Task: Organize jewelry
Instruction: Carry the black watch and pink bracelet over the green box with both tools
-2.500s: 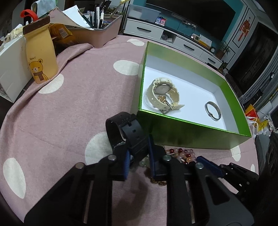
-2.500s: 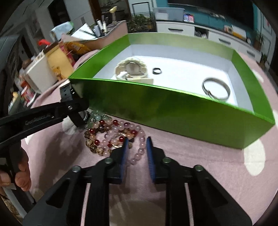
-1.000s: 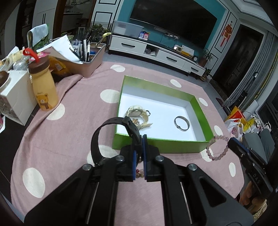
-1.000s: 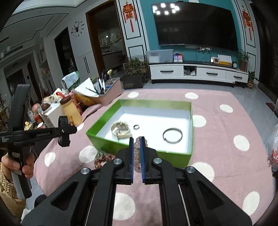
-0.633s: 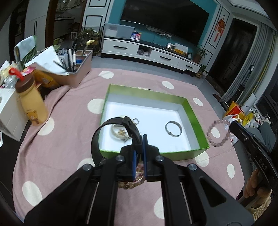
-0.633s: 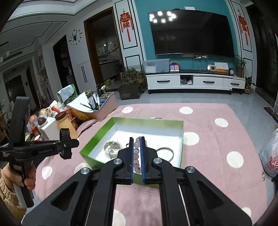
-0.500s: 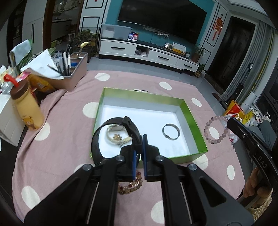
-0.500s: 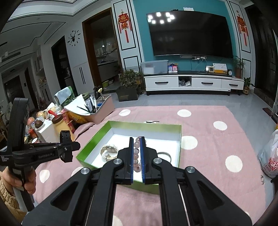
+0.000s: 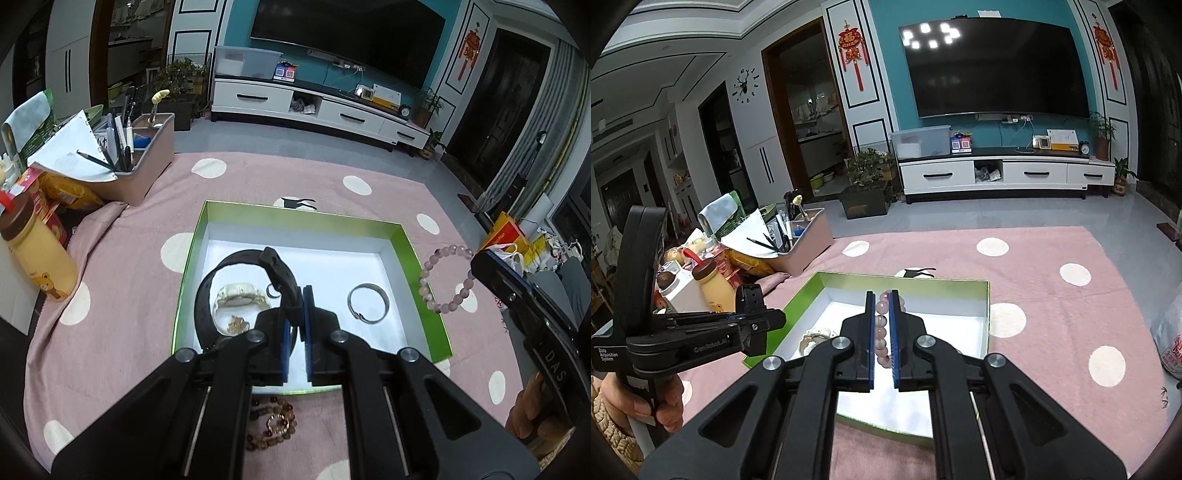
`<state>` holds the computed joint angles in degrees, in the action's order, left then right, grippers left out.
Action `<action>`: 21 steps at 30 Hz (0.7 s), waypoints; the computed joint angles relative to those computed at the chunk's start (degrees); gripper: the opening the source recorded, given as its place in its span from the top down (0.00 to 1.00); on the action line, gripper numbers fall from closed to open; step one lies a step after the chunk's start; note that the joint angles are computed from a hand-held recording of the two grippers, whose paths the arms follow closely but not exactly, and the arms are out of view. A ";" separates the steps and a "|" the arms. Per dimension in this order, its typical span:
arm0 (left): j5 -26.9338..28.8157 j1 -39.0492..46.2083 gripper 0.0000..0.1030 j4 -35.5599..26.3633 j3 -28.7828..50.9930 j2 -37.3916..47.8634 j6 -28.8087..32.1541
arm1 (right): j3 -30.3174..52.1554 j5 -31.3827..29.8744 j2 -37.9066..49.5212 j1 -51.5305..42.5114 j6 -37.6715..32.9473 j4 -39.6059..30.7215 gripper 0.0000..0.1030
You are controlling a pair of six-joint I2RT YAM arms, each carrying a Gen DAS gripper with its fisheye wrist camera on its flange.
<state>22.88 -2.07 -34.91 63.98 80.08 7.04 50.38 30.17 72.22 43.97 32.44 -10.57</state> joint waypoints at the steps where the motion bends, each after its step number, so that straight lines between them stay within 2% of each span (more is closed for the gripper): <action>1: -0.61 -0.45 0.95 0.34 0.61 0.93 -0.18 | -0.05 -0.71 0.47 -0.71 -0.14 0.47 0.94; 21: -8.27 -8.34 0.95 3.69 8.36 14.62 -2.73 | -1.62 -8.78 8.02 -9.50 -0.94 6.61 0.94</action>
<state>14.60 -10.41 -31.22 72.34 94.70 4.30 48.76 21.38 80.23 34.47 31.51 -3.95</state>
